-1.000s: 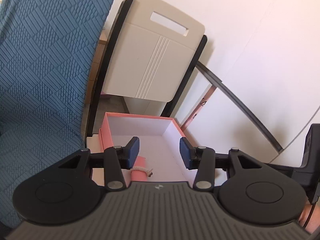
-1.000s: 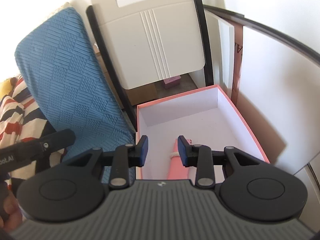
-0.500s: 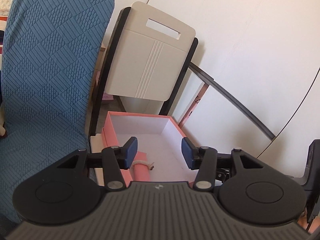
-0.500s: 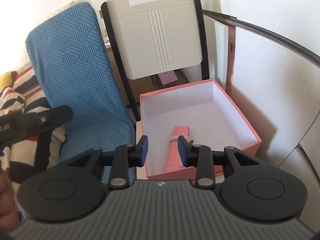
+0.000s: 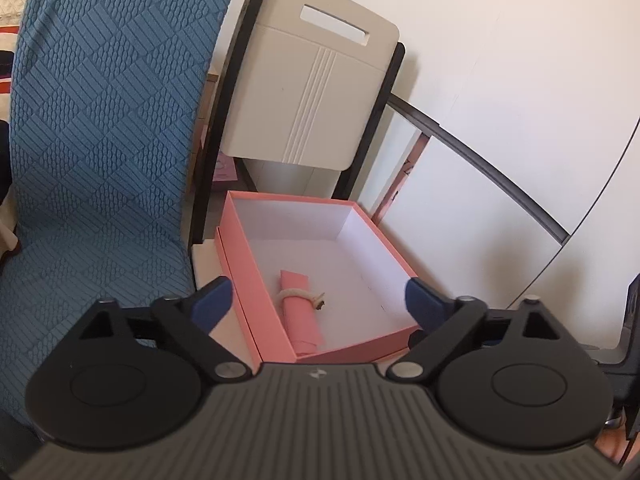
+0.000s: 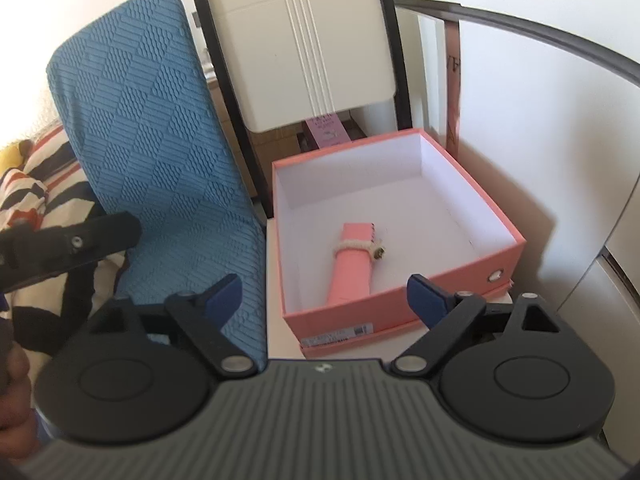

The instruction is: Organize objects

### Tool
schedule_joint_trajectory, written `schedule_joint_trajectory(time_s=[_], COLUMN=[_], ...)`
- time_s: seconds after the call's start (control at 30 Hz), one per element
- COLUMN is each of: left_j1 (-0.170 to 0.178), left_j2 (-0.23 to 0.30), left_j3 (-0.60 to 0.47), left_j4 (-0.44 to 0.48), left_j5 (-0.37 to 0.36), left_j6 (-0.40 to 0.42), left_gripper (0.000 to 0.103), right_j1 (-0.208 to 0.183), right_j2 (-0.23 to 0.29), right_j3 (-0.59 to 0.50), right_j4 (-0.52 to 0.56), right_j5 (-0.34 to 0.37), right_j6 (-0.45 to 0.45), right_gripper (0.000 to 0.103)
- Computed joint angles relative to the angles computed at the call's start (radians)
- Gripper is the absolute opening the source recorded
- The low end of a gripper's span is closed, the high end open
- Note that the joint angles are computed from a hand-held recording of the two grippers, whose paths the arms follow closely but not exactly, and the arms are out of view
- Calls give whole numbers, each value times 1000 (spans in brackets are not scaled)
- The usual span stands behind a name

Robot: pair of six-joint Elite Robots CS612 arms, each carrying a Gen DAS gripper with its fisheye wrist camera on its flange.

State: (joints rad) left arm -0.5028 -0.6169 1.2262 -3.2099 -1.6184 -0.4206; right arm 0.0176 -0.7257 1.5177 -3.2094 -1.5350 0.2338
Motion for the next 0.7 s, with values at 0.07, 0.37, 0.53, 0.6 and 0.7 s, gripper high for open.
schedule_joint_trajectory(time_s=[0.07, 0.37, 0.53, 0.6, 0.7], left_j1=[-2, -6, -5, -6, -6], left_j2=[3, 4, 4, 3, 2], left_j3=[-2, -2, -1, 0, 1], left_j4=[5, 32, 42, 47, 52], left_j5=[3, 44, 51, 54, 62], left_j6=[-2, 7, 17, 18, 27], left_gripper=[102, 103, 103, 103, 103], right_j1=[-4, -3, 0, 0, 0], right_j2=[1, -1, 2, 2, 2], right_j3=[7, 15, 12, 11, 13], right_j4=[-12, -18, -4, -1, 5], right_j5=[3, -14, -20, -21, -23], right_j6=[15, 19, 23, 22, 29], right_gripper=[95, 97, 97, 97, 97])
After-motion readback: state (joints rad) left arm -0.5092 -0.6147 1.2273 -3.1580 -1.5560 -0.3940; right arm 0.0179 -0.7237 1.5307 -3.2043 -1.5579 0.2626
